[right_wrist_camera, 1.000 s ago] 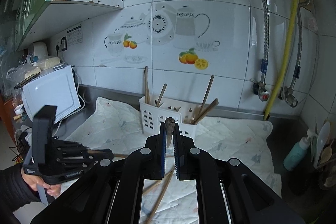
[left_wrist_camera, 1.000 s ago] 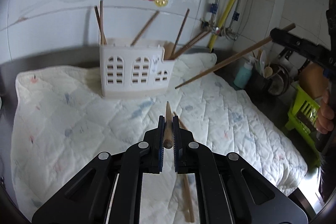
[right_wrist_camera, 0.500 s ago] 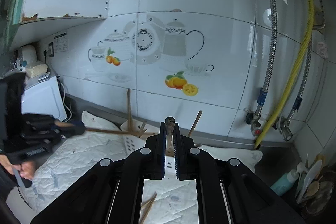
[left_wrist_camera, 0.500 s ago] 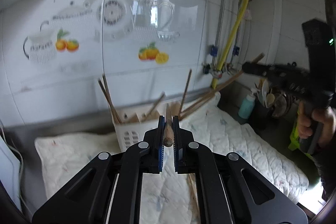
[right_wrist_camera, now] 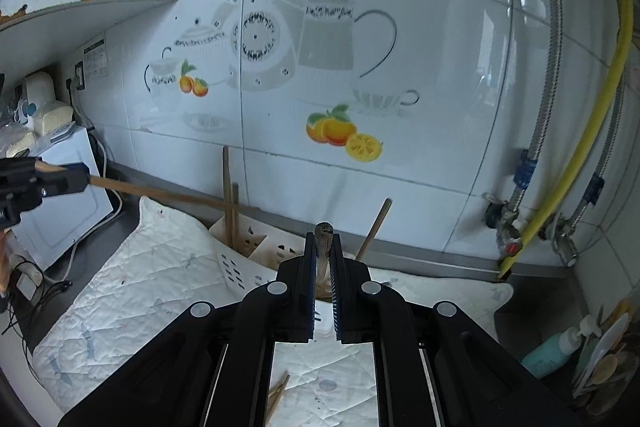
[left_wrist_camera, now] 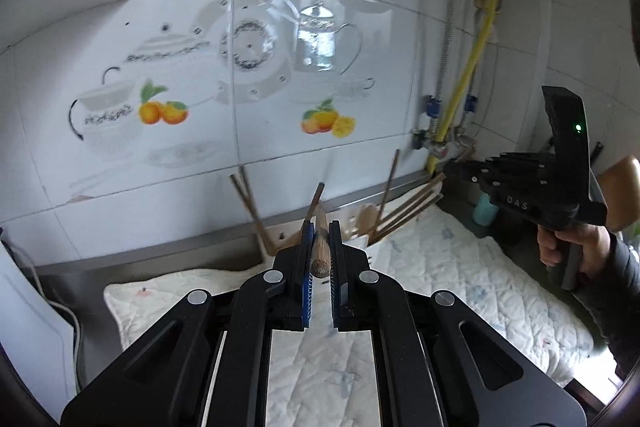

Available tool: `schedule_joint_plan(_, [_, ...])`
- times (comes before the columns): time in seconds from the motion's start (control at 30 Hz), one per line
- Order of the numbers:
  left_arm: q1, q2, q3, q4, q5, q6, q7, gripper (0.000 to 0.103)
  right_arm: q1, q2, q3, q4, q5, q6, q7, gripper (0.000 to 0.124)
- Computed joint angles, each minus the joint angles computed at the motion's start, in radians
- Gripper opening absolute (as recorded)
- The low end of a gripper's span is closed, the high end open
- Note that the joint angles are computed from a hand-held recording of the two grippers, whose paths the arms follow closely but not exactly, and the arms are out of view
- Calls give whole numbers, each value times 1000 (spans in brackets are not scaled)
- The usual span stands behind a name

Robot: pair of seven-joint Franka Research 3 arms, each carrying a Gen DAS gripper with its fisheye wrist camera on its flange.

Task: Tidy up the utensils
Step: 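Lift the left gripper's chopstick upright and carry both chopsticks toward the holder, then open both grippers to drop the chopsticks into the holder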

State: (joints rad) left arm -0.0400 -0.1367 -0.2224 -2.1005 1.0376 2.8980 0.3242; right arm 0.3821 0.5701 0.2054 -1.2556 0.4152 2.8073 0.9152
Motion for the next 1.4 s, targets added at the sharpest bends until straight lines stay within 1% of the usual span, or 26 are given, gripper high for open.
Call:
schedule_joint_plan(0.07, [-7, 2, 1, 3, -29, -40, 34, 6, 7, 6, -7, 4, -8, -5, 8, 6])
schedule_joint_plan(0.1, [-11, 3, 7, 0, -51, -38, 61, 6, 8, 10, -6, 8, -10, -10, 9, 6])
schedule_joint_plan(0.17, [-15, -1, 21, -15, -97, 2, 101, 6, 9, 14, -7, 10, -13, -10, 10, 6])
schedule_joint_plan(0.2, [-21, 3, 26, -17, -135, 4, 145, 6, 11, 17, -10, 15, -16, -16, 13, 6])
schedule_joint_plan(0.3, [-29, 23, 19, 3, -193, -46, 205, 6, 21, 26, -22, 27, -33, -24, 30, 6])
schedule_joint_plan(0.4, [-36, 52, 13, 38, -193, -97, 225, 6, 20, 30, -18, 33, -36, -28, 31, 6])
schedule_joint_plan(0.43, [-38, 64, 14, 52, -190, -113, 221, 6, 22, 33, -18, 38, -39, -27, 32, 6])
schedule_joint_plan(0.53, [-44, 99, 29, 97, -196, -128, 222, 6, 23, 45, -17, 58, -42, -37, 36, 6])
schedule_joint_plan(0.7, [-58, 177, 54, 185, -226, -140, 247, 6, 39, 82, -35, 111, -67, -61, 66, 6])
schedule_joint_plan(0.73, [-64, 199, 59, 209, -224, -154, 247, 6, 44, 91, -42, 124, -75, -68, 78, 6])
schedule_joint_plan(0.8, [-71, 233, 70, 236, -254, -144, 270, 7, 52, 106, -51, 144, -90, -80, 95, 7])
schedule_joint_plan(0.83, [-78, 248, 78, 250, -249, -152, 257, 7, 54, 111, -54, 148, -96, -80, 101, 7])
schedule_joint_plan(0.87, [-81, 255, 83, 252, -257, -145, 256, 7, 53, 115, -54, 151, -99, -79, 104, 7])
schedule_joint_plan(0.9, [-85, 263, 90, 253, -252, -130, 243, 9, 51, 116, -52, 151, -100, -80, 105, 8])
schedule_joint_plan(0.93, [-97, 269, 102, 258, -215, -136, 203, 10, 49, 114, -50, 144, -99, -72, 105, 9])
schedule_joint_plan(0.97, [-101, 271, 106, 258, -203, -132, 192, 11, 46, 109, -47, 134, -98, -61, 101, 14])
schedule_joint_plan(1.0, [-105, 270, 110, 252, -188, -120, 179, 20, 41, 96, -41, 108, -94, -38, 91, 22])
schedule_joint_plan(1.03, [-109, 266, 114, 244, -170, -113, 158, 37, 32, 77, -30, 74, -83, -8, 76, 25])
schedule_joint_plan(1.1, [-119, 250, 119, 226, -108, -105, 105, 50, 16, 43, -12, 16, -63, 33, 52, 27])
schedule_joint_plan(1.17, [-124, 227, 118, 199, -47, -99, 45, 53, -5, -7, 13, -70, -32, 93, 18, 27])
schedule_joint_plan(1.2, [-122, 214, 114, 183, -26, -90, 22, 61, -24, -38, 37, -123, -7, 125, -10, 27])
schedule_joint_plan(1.23, [-121, 200, 111, 166, 3, -82, -9, 72, -59, -76, 81, -190, 34, 161, -60, 27])
schedule_joint_plan(1.27, [-123, 180, 107, 143, 65, -83, -76, 76, -80, -103, 108, -237, 67, 188, -95, 31])
schedule_joint_plan(1.3, [-120, 167, 99, 128, 98, -88, -113, 79, -110, -137, 146, -300, 112, 225, -139, 37])
schedule_joint_plan(1.37, [-114, 133, 82, 78, 171, -82, -208, 86, -161, -186, 214, -397, 193, 284, -228, 40])
schedule_joint_plan(1.4, [-108, 120, 74, 58, 198, -73, -248, 90, -195, -211, 259, -453, 241, 319, -282, 42])
